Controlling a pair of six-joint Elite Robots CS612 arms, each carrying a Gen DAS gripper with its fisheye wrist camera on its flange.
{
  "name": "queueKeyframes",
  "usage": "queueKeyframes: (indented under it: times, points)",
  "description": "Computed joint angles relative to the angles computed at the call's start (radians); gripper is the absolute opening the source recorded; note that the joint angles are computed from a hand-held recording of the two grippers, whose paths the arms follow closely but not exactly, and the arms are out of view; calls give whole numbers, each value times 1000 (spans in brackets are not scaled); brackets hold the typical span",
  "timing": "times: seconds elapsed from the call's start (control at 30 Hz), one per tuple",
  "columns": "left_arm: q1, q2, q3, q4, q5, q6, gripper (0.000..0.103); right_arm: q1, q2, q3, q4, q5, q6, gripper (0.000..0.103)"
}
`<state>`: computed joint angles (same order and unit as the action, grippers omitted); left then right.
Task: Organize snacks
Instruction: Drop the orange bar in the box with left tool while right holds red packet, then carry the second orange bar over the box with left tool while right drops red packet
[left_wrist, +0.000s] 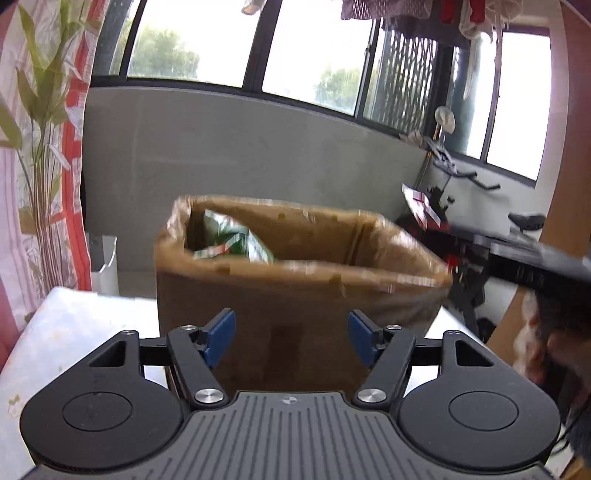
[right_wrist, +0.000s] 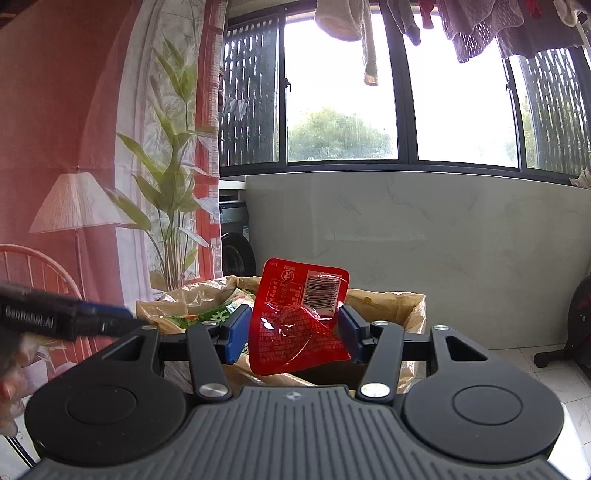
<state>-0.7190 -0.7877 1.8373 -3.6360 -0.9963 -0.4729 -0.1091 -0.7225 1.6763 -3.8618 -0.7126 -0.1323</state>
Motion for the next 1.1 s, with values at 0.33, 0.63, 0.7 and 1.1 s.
queueKeyframes:
  times: [0.33, 0.63, 0.7, 1.1]
  points:
    - [-4, 60, 14, 308, -95, -128, 70, -2, -6, 13, 7, -14, 19, 54]
    - [0, 70, 12, 316, -156, -115, 39, -4, -14, 30, 16, -21, 4, 54]
    - [1, 63, 26, 248, -154, -109, 39, -3, -15, 30, 22, -22, -4, 54]
    - [30, -34, 0, -47, -86, 72, 39, 7, -3, -14, 55, -50, -34, 54]
